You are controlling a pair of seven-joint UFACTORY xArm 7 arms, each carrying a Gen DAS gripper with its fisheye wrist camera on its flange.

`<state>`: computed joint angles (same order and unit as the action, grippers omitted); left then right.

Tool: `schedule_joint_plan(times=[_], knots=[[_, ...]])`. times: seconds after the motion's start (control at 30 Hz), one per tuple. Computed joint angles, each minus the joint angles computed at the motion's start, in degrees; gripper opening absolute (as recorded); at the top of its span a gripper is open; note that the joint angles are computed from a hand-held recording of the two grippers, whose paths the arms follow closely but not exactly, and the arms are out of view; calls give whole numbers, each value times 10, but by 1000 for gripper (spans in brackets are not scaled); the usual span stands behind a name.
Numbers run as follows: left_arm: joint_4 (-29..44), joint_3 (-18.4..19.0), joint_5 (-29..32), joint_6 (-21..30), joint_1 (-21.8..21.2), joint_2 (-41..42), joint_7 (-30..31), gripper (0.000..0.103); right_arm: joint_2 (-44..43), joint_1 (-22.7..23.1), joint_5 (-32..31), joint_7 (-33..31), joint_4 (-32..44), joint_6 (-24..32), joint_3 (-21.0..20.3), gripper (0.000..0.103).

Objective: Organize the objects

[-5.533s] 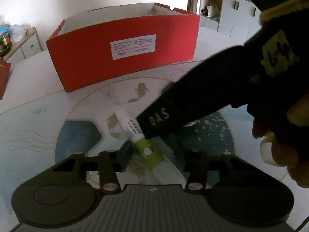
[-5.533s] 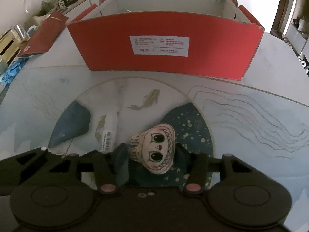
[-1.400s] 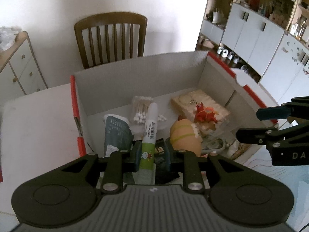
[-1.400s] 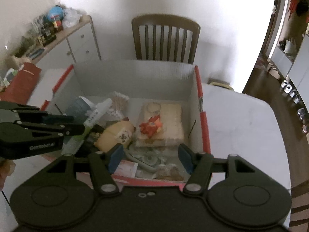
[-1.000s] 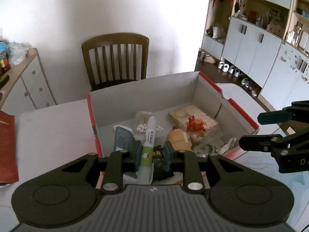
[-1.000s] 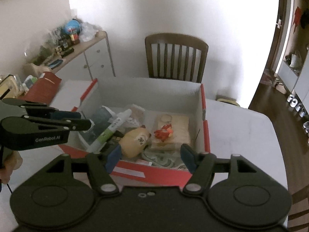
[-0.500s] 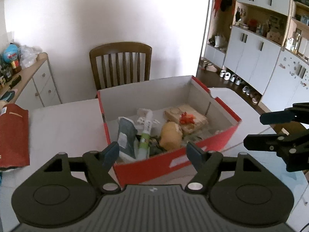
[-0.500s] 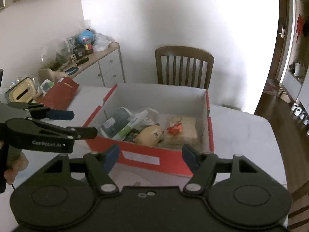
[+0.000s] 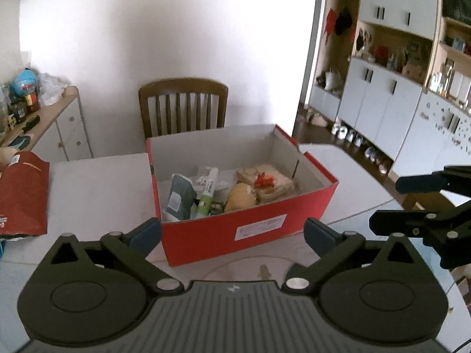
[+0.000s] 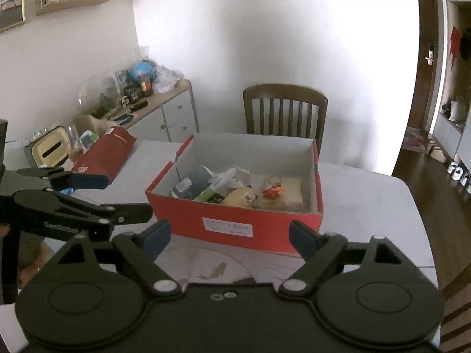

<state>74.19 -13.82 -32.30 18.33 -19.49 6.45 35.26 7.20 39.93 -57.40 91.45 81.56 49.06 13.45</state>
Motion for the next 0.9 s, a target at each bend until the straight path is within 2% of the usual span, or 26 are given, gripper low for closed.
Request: schedule_joint_plan(times=[0.13, 0.23, 0.37, 0.47, 0.53, 0.67, 0.8, 0.9], knots=[[-21, -3, -38, -11, -1, -21, 9, 103, -19, 1, -10, 19, -21, 5, 5, 88], [-34, 1, -43, -21, -7, -35, 7, 103, -28, -3, -12, 25, -32, 6, 12, 88], [-54, 10, -14, -26, -20, -55, -10, 103, -38, -6, -13, 32, -45, 6, 22, 88], [-67, 13, -30, -30, -29, -69, 8, 103, -42, -7, -14, 36, -50, 8, 28, 88], [-77, 16, -15, -32, -35, -77, 0, 103, -46, -7, -14, 40, -54, 9, 32, 88], [-109, 19, 21, -69, -50, -94, -8, 103, -52, -8, -14, 52, -62, 8, 37, 88], [-112, 33, -25, -56, -66, -102, 26, 103, -57, -9, -12, 58, -69, 9, 42, 88], [-117, 36, -31, -59, -70, -105, 25, 103, -58, -9, -12, 61, -70, 13, 46, 88]])
